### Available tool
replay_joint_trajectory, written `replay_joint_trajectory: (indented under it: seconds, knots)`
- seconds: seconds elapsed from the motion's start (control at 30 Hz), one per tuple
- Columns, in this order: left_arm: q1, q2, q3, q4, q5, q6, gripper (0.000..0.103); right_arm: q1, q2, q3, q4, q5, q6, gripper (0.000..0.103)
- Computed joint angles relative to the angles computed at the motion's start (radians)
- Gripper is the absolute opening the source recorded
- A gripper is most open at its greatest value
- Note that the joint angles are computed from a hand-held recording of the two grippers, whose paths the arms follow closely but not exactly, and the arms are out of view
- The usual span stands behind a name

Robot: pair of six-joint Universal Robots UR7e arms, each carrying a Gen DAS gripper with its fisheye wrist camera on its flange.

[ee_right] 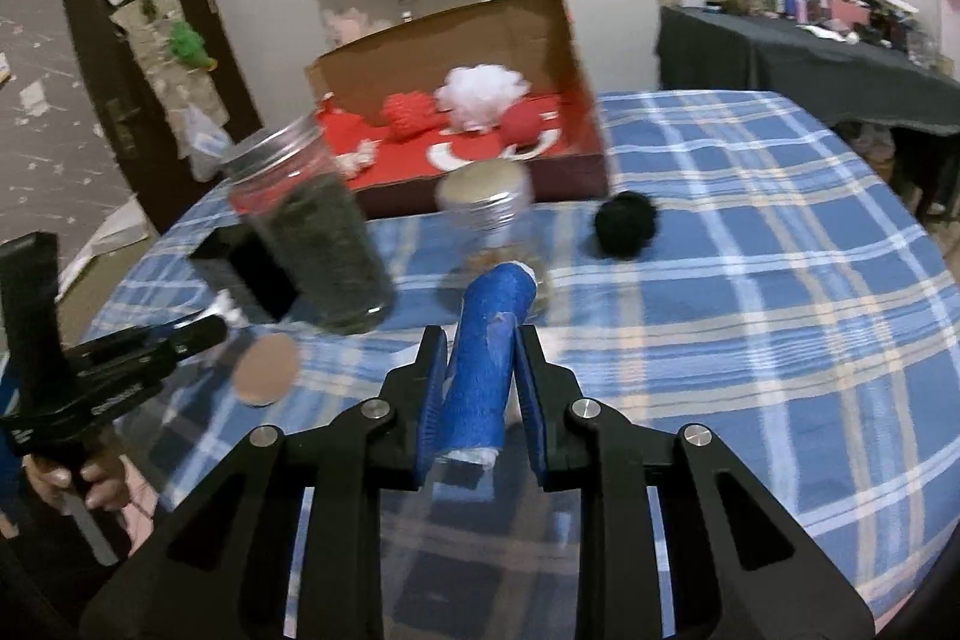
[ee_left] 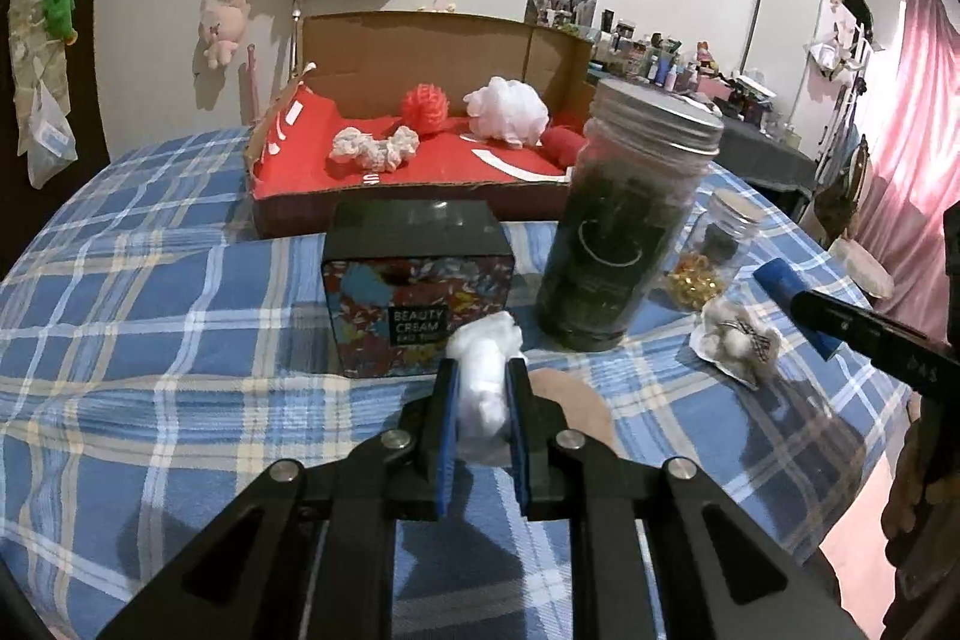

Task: Organize soft objects
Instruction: 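Grasp the white cotton roll with the left gripper while the right grasps the blue foam tube, then lift the cotton roll and blue tube with both grippers toward the box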

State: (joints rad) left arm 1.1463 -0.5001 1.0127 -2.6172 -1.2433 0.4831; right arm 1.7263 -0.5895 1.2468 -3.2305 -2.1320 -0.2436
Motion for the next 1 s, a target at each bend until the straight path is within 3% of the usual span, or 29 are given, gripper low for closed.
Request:
replay_joint_trajectory:
  seconds: [0.43, 0.57, 0.6, 0.63, 1.0]
  knots:
    - [-0.004, -0.01, 0.01, 0.037, -0.056, -0.01, 0.016, 0.01, 0.032, -0.042, 0.093, 0.103, -0.003, 0.022]
    - [-0.005, -0.012, 0.014, 0.046, -0.077, -0.005, 0.016, 0.015, 0.044, -0.057, 0.098, 0.104, -0.022, 0.02]
    - [-0.005, -0.012, 0.012, 0.051, -0.081, -0.006, 0.016, 0.017, 0.051, -0.064, 0.095, 0.092, -0.032, 0.01]
    - [-0.005, -0.011, 0.01, 0.054, -0.082, -0.007, 0.016, 0.017, 0.055, -0.071, 0.104, 0.086, -0.034, 0.01]
    - [0.009, -0.029, 0.033, 0.068, -0.1, -0.001, 0.019, 0.012, 0.016, 0.011, 0.097, 0.103, -0.037, 0.01]
